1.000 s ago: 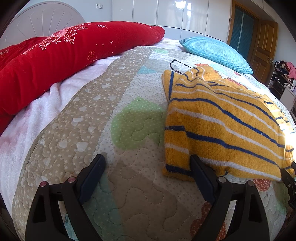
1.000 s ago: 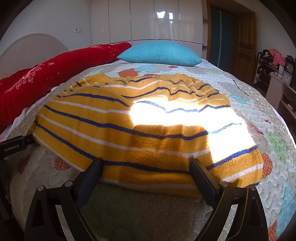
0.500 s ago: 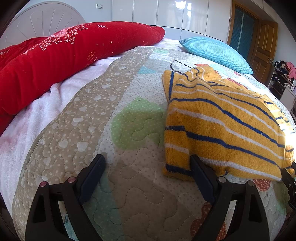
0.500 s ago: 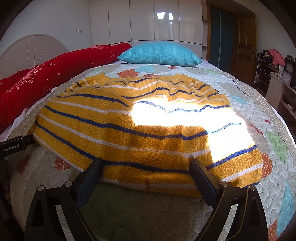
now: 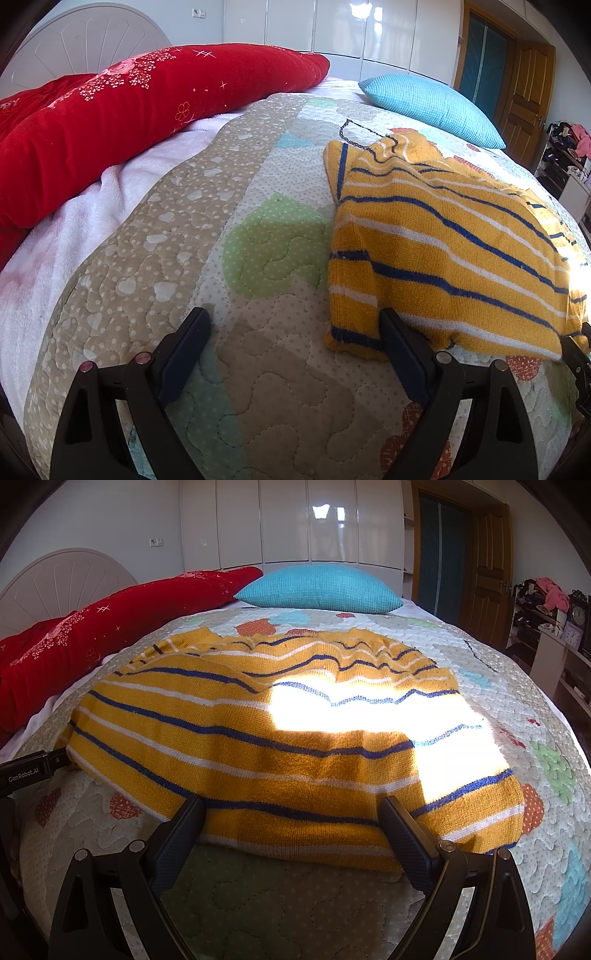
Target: Fold small clothes
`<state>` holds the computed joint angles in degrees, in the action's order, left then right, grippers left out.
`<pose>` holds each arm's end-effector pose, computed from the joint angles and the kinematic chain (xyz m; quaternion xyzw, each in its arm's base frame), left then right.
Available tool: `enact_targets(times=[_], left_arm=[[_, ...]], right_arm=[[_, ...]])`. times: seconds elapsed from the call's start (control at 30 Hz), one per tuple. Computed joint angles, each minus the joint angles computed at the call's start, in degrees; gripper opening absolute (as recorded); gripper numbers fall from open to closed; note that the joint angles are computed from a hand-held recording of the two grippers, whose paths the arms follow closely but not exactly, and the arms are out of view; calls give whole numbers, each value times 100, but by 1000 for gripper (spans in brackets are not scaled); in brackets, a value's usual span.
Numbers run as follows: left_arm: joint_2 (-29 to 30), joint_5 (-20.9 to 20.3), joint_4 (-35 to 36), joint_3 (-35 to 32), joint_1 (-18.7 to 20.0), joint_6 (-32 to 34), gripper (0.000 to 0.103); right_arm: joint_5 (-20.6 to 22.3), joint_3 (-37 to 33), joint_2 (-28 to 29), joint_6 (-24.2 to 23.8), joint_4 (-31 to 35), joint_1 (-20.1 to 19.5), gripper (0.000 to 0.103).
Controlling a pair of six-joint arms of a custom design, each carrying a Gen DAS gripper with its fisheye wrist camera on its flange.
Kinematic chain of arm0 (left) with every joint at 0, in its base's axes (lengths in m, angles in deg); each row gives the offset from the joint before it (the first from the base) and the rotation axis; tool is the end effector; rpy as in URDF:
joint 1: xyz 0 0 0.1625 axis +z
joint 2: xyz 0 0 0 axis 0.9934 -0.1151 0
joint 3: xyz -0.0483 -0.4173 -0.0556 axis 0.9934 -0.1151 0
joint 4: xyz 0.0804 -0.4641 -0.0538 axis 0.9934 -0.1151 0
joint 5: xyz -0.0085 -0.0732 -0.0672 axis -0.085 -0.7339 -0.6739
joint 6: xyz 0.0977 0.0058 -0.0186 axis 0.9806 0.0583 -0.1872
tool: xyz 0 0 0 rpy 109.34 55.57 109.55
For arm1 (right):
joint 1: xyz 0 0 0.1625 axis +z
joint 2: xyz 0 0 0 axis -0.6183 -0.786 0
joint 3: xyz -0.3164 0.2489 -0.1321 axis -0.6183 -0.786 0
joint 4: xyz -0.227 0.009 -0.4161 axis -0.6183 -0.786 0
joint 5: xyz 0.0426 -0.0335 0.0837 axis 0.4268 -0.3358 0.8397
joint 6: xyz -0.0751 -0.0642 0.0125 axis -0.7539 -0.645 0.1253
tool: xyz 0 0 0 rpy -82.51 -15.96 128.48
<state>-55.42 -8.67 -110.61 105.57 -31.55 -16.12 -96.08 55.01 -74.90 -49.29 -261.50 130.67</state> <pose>-0.2183 -0.6416 0.0890 -0.0024 0.8297 -0.4013 0.3880 0.1296 -0.6789 0.1905 0.2192 -0.8885 0.3169 0.2490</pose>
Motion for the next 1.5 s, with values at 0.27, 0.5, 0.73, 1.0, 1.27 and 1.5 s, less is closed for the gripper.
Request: enact_targets(times=[0.27, 0.5, 0.73, 1.0, 1.27, 1.5], left_arm=[[0, -1, -14, 3, -1, 12, 91], [-10, -14, -86, 22, -8, 62, 91], [-628, -1268, -345, 382, 21, -155, 92], [-469, -2808, -994, 25, 391, -408, 92], [314, -2734, 123, -1344, 603, -484, 50], [453, -2387, 1152, -2044, 306, -406, 19]], right_arm=[[2, -5, 7, 8, 3, 9, 98], [6, -31, 10, 17, 124, 34, 101], [57, -1, -7, 29, 100, 21, 101], [301, 72, -71, 46, 67, -48, 101], [371, 149, -76, -24, -83, -56, 101], [1057, 512, -681, 353, 274, -284, 89]])
